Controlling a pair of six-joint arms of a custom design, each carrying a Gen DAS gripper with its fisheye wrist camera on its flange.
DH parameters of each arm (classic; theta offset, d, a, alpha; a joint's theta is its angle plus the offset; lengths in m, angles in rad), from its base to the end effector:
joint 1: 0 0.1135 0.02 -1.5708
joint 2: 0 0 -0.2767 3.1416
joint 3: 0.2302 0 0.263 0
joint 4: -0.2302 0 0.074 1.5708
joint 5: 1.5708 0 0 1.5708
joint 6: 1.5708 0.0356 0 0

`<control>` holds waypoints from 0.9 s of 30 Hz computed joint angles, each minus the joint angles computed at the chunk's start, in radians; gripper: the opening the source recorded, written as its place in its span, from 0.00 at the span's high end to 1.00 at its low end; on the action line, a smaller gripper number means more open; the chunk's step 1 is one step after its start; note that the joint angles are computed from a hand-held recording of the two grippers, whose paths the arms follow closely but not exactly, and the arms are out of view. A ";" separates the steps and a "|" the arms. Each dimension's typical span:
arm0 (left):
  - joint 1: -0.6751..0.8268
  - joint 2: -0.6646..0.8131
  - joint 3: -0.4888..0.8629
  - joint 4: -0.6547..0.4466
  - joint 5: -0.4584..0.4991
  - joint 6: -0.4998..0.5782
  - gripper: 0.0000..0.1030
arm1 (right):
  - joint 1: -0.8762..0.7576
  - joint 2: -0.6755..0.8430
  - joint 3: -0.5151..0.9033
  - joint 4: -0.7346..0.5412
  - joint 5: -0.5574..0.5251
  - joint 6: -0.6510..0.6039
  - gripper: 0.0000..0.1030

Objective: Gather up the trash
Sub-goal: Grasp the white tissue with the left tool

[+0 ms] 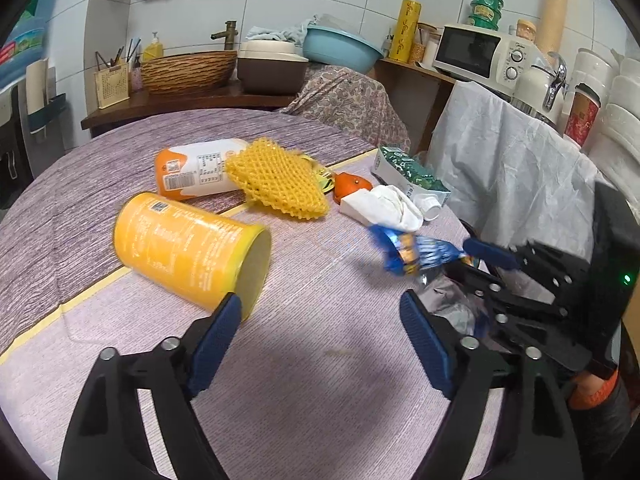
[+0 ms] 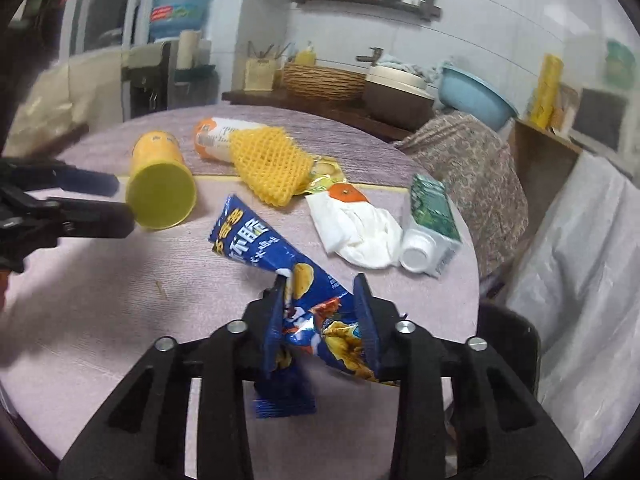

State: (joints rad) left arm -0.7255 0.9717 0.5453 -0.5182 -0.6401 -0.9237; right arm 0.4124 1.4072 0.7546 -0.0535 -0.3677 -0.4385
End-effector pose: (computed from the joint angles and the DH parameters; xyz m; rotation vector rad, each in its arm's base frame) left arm 0.1503 -0.1049 0.2076 -0.4660 2.2302 -0.0288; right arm 0.2664 0.1305 0.2091 -1.1013 1.9641 0.4036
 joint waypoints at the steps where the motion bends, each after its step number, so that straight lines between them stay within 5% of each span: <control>1: 0.036 0.010 0.003 0.038 0.045 0.031 0.31 | -0.024 -0.009 -0.004 -0.008 -0.016 0.013 0.88; 5: 0.132 0.090 0.027 0.166 0.182 0.108 0.35 | -0.085 -0.032 -0.032 0.014 -0.052 0.022 0.88; 17: 0.296 0.366 0.197 0.289 0.325 0.147 0.41 | -0.241 -0.053 -0.027 0.001 -0.204 0.101 0.96; 27: 0.386 0.589 0.313 0.349 0.424 0.110 0.40 | -0.268 -0.044 -0.046 0.019 -0.212 0.094 0.96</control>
